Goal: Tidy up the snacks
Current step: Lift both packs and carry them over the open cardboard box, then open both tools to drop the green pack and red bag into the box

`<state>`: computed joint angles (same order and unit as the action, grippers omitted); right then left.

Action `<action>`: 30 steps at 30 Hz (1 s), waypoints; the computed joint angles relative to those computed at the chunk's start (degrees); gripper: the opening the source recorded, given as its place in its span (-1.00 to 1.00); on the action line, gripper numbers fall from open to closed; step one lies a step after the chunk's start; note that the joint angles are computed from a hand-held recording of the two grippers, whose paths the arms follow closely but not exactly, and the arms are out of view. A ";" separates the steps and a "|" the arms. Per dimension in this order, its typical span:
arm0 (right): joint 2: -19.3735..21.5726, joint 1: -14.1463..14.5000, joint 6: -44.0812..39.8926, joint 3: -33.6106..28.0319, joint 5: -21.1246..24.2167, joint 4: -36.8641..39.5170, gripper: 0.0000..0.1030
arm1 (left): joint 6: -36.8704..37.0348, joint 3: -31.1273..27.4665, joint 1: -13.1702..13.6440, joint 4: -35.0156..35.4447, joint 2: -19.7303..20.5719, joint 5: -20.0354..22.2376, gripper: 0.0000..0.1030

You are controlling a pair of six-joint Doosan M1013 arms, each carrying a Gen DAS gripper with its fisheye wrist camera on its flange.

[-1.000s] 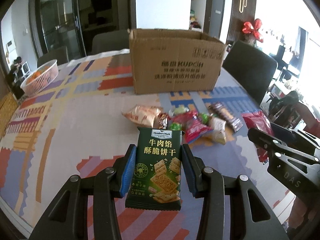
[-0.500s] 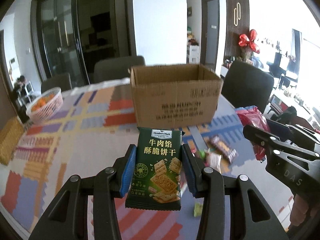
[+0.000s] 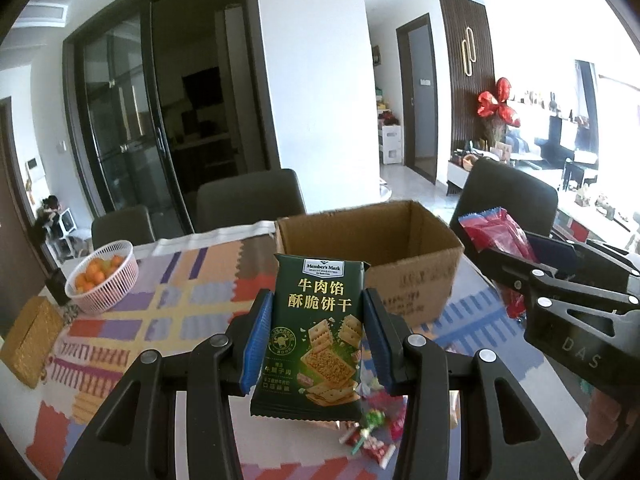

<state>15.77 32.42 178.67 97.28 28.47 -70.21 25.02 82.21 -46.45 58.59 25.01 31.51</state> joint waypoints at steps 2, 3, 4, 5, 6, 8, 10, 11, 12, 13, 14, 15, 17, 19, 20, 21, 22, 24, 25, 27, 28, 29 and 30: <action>0.40 -0.32 -2.38 -1.17 0.48 1.99 -0.16 | 1.90 -1.40 0.54 -1.77 0.48 -0.47 -0.14; 0.54 -0.61 -3.32 -1.71 0.14 2.75 -0.16 | 2.33 -1.84 0.74 -2.16 0.65 -0.72 -0.14; 0.72 -0.89 -4.43 -2.30 -0.09 3.57 -0.16 | 3.21 -2.58 1.04 -2.93 0.97 -1.00 -0.14; 0.92 -1.09 -5.03 -2.84 -0.06 4.00 -0.16 | 4.08 -3.21 1.28 -3.63 1.30 -1.08 -0.14; 1.11 -1.33 -5.43 -3.31 -0.21 4.10 -0.16 | 4.86 -3.82 1.46 -4.27 1.61 -1.18 -0.14; 1.67 -1.72 -6.65 -4.42 -0.02 4.79 -0.16 | 7.58 -5.49 1.99 -6.52 2.49 -1.39 -0.14; 2.37 -2.30 -8.48 -5.65 -0.31 6.05 -0.16 | 9.72 -6.99 2.44 -8.38 3.37 -1.53 -0.14; 2.78 -2.55 -9.17 -6.27 -0.32 6.71 -0.16 | 11.59 -7.89 2.74 -9.95 3.93 -1.61 -0.14; 3.23 -2.99 -10.33 -7.00 -0.85 7.62 -0.16 | 13.46 -8.84 2.94 -11.56 4.48 -1.29 -0.14; 3.44 -3.33 -11.41 -7.40 -1.14 8.48 -0.16 | 16.03 -10.05 3.28 -13.96 5.21 -1.05 -0.14; 3.99 -3.67 -13.15 -8.27 -0.80 10.05 -0.16 | 18.49 -11.11 3.64 -16.32 5.84 -0.90 -0.14; 4.50 -3.98 -14.91 -9.08 -0.78 11.42 -0.16 | 20.12 -11.98 3.84 -17.88 6.35 -0.55 -0.14; 5.23 -4.73 -18.17 -10.27 -0.99 14.07 -0.16 | 24.31 -14.36 4.44 -21.92 7.74 0.62 -0.14; 6.23 -5.46 -22.43 -11.84 -0.92 17.69 -0.16 | 28.75 -16.86 5.08 -26.35 9.18 1.83 -0.14; 6.74 -5.77 -24.00 -12.61 -0.74 19.12 -0.16 | 30.61 -18.03 5.42 -28.27 9.88 2.42 -0.14; 7.49 -6.17 -26.66 -13.75 -0.22 21.46 -0.16 | 33.22 -19.32 5.86 -30.87 10.65 2.92 -0.14; 7.90 -6.35 -28.07 -14.33 0.17 22.78 -0.16 | 35.01 -20.20 6.11 -32.67 11.17 3.36 -0.14; 9.04 -7.01 -32.71 -16.07 0.85 27.40 -0.16 | 39.32 -22.17 6.81 -37.27 12.37 4.42 -0.14; 9.24 -7.30 -33.96 -16.35 1.00 28.69 -0.16 | 41.66 -23.42 7.21 -39.88 13.15 5.42 -0.14; 9.92 -7.69 -36.17 -17.12 1.51 30.78 -0.16 | 44.26 -25.83 7.63 -42.37 14.61 7.71 -0.14; 10.26 -7.81 -37.57 -17.54 1.80 32.02 -0.16 | 45.00 -26.77 7.70 -42.82 15.17 8.61 -0.14; 10.53 -8.03 -39.13 -17.88 2.08 33.46 -0.16 | 45.50 -27.70 7.78 -43.08 15.76 9.49 -0.14; 10.82 -8.24 -40.89 -18.25 2.23 35.11 -0.16 | 45.98 -28.42 7.86 -43.56 16.20 10.14 -0.14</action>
<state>26.58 24.18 137.79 79.03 30.70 -35.09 71.00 53.78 -38.59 15.03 41.21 41.64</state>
